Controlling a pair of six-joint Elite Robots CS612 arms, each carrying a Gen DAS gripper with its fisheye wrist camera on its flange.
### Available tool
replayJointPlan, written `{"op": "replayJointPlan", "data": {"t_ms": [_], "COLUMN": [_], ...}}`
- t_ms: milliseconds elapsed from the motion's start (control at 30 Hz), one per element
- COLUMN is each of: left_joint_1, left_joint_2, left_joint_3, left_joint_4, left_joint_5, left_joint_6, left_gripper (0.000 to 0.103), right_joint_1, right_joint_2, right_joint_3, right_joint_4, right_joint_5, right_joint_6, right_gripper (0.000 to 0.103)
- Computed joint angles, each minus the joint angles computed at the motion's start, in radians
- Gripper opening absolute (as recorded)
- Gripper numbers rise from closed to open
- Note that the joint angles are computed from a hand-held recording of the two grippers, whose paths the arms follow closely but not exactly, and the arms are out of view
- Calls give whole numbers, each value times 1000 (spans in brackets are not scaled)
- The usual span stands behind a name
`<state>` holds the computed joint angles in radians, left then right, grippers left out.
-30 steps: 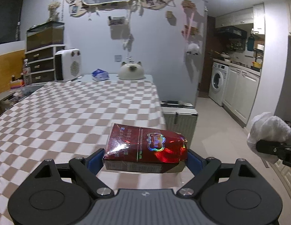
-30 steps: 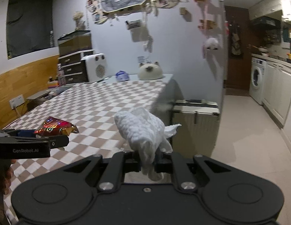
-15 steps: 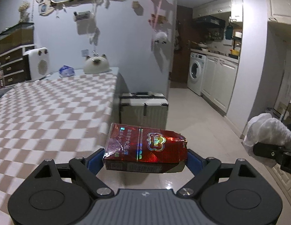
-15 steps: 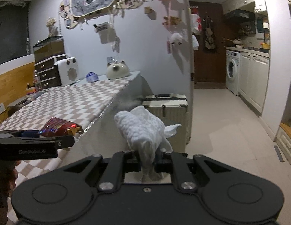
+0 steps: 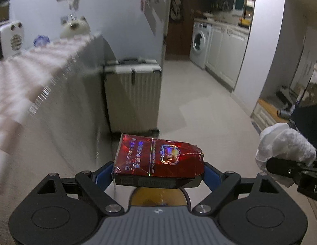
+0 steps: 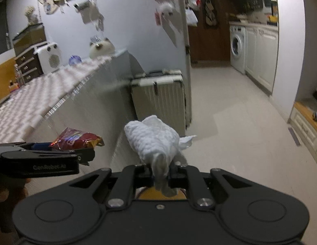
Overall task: Collect trash
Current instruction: 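Carry the red pack and white tissue over the yellow wastebasket with both tools, then open both tools to drop the pack and tissue into the wastebasket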
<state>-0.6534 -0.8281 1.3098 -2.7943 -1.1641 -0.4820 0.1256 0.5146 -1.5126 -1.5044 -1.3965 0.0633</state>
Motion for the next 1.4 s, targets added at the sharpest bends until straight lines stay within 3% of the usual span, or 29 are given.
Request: {"op": "replayJointPlan", "data": {"t_ms": [467,767,1100,1400], "left_joint_1": [46,87,122,131], "left_joint_2": [171,311,432,470], "left_joint_3": [-133,-252,-372,-414], "left_joint_4": [159,245,323,329], "left_joint_5": [-114,-247,-336,-348], "left_joint_6": [-55,-115,-1,62], "left_gripper": [89,89,89,92], "right_joint_1": [-13,-9,-6,3], "right_joint_2": [54,66,53,41], "right_joint_3": [80,190,357,455], "right_joint_4": [117,126,99,73], "right_joint_5": [3,39,71,95], "right_joint_6": [38,47,87,116], "right_gripper": [12,12,12,12]}}
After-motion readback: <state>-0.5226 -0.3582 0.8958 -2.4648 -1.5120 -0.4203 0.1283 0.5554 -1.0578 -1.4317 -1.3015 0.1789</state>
